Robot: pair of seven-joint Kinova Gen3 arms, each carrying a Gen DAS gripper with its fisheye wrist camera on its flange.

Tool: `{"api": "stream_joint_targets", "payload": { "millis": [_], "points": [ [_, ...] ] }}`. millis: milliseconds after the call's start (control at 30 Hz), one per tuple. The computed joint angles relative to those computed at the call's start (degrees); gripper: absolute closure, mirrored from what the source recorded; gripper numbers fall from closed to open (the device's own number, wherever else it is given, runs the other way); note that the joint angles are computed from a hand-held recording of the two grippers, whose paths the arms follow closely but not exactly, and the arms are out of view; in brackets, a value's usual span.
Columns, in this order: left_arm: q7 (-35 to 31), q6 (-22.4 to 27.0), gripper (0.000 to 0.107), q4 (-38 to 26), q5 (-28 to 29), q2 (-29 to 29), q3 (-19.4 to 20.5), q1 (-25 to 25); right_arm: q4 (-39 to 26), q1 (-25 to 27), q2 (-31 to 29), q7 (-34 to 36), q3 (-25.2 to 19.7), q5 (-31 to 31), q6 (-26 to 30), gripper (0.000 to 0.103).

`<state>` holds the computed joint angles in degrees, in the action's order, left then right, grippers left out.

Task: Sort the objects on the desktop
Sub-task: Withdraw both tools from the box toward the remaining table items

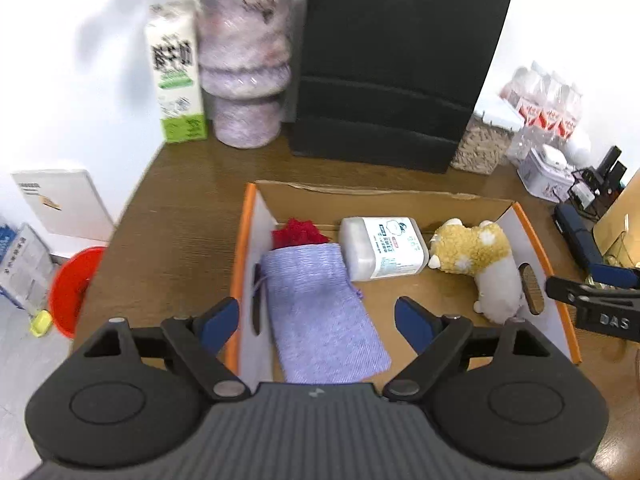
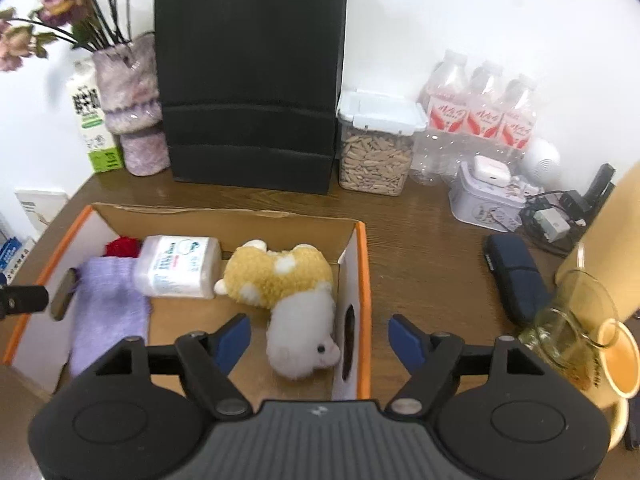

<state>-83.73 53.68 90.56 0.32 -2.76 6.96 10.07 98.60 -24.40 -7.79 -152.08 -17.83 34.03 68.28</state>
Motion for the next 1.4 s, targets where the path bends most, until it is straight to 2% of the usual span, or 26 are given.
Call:
{"api": "stream_joint_targets", "payload": {
  "millis": [100, 267, 433, 633, 667, 867, 933, 1000, 1067, 1167, 1267, 1300, 1400],
  "points": [
    [0.5, 0.7, 0.014, 2.0, -0.8, -3.7, -0.1, -0.2, 1.3, -0.5, -3.5, -1.3, -1.7, -0.4, 1.3, 0.023],
    [-4.4, 3.2, 0.013, 5.4, 3.5, -9.7, -2.2, -0.9, 3.3, 1.0, -9.3, -2.6, -5.2, -3.9, 2.1, 0.022],
    [-5.9, 3.4, 0.01, 10.8, 0.4, -17.3, 0.0, -1.5, 5.3, 2.3, -15.6, -2.5, -9.8, -8.7, 3.9, 0.022],
    [-7.3, 0.9, 0.006, 19.0, 3.5, -31.2, -1.5, -2.2, 7.1, 4.2, -25.4, -3.9, -16.9, -14.4, 4.3, 0.019],
    [-7.0, 0.8, 0.004, 20.3, 3.8, -33.7, -2.1, -1.9, 7.5, 4.6, -27.8, -4.5, -18.7, -15.4, 4.1, 0.015],
    [-10.9, 3.7, 0.004, 25.9, 6.1, -47.8, -7.7, 2.4, 6.5, 10.5, -37.8, -4.8, -28.6, -20.5, 6.4, 0.009],
    [-11.5, 5.0, 0.004, 27.7, 7.4, -51.6, -10.2, 3.3, 5.3, 13.2, -40.0, -4.1, -31.8, -22.3, 8.5, 0.009],
    [-13.4, 8.1, 0.004, 29.0, 9.1, -54.8, -13.9, 6.9, 4.4, 15.5, -42.6, -3.7, -34.5, -24.7, 10.6, 0.009],
    [-14.1, 9.1, 0.004, 31.5, 11.1, -59.3, -16.7, 8.0, 3.6, 17.2, -45.6, -4.2, -36.7, -28.1, 12.0, 0.009],
    [-11.8, 14.3, 0.004, 33.0, 11.2, -63.3, -15.6, 4.3, 2.5, 17.9, -49.2, -3.6, -38.9, -32.7, 12.9, 0.009],
    [-12.9, 15.6, 0.004, 35.4, 11.9, -66.5, -14.5, 4.9, 0.3, 21.0, -54.3, -4.2, -40.7, -36.1, 15.0, 0.009],
    [-13.7, 15.9, 0.004, 35.9, 12.0, -67.2, -13.3, 5.1, 0.0, 21.5, -55.8, -4.0, -41.0, -37.0, 15.3, 0.009],
    [-13.0, 16.3, 0.004, 36.7, 12.6, -72.0, -8.4, 1.4, -0.4, 22.8, -58.3, -1.7, -42.3, -39.5, 16.2, 0.009]
  ]
}}
